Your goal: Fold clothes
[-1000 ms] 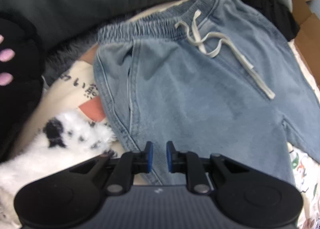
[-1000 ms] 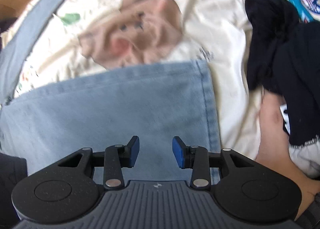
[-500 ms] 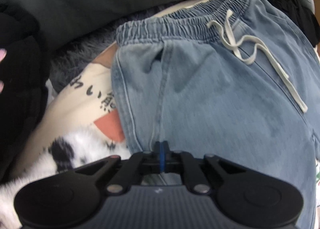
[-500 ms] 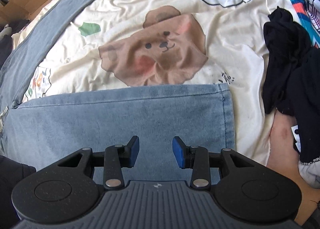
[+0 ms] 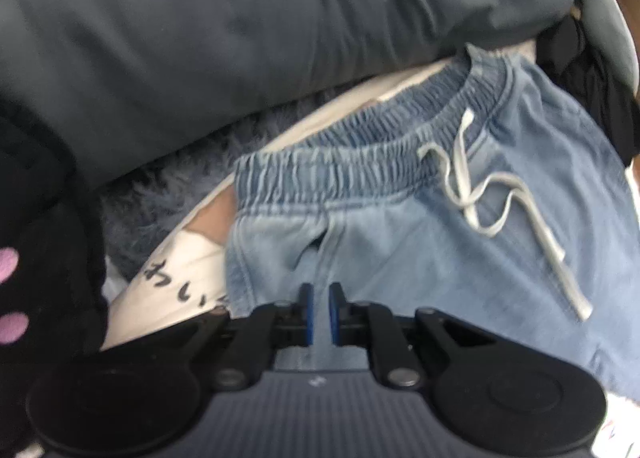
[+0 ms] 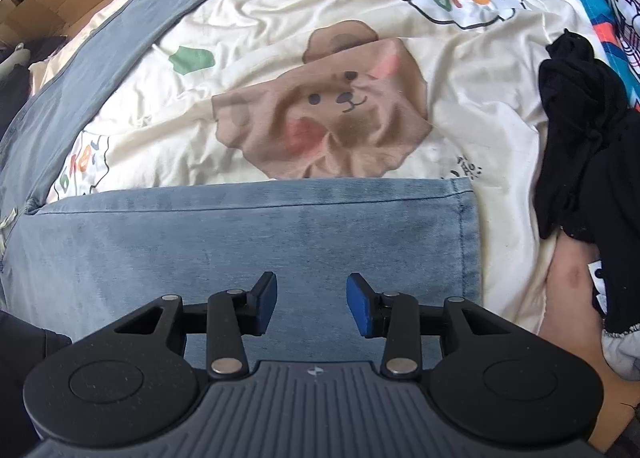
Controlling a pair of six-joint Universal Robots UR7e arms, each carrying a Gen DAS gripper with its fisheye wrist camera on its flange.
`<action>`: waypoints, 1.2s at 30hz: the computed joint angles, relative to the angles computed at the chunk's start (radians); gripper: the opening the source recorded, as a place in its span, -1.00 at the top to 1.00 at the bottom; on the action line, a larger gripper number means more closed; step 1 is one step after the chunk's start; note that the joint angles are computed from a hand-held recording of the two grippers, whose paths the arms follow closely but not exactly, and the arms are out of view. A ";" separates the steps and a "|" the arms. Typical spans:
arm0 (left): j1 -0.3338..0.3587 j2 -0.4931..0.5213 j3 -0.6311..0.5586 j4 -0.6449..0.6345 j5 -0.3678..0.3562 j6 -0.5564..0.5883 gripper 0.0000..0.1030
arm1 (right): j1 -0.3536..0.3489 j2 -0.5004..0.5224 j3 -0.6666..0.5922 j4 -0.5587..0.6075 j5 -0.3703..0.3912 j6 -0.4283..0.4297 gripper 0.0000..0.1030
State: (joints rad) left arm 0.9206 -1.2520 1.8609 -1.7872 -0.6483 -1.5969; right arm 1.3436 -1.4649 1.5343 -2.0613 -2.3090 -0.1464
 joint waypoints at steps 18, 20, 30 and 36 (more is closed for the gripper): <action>0.108 0.117 -0.075 -0.050 0.066 0.082 0.94 | -0.004 0.096 0.047 -0.181 0.039 -0.172 0.08; 0.108 0.122 -0.076 -0.036 0.080 0.067 0.94 | 0.001 0.120 0.039 -0.178 0.034 -0.200 0.08; 0.104 0.192 -0.230 0.280 0.057 -0.082 0.94 | 0.020 0.225 0.002 -0.144 0.100 -0.329 0.04; 0.069 0.193 -0.264 0.279 0.058 -0.065 0.86 | 0.019 0.236 0.008 -0.153 0.131 -0.324 0.04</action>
State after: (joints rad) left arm 0.9893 -1.0586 1.5970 -1.5085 -0.5903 -1.6617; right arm 1.3626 -1.2292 1.5426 -2.2139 -2.1778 -0.4703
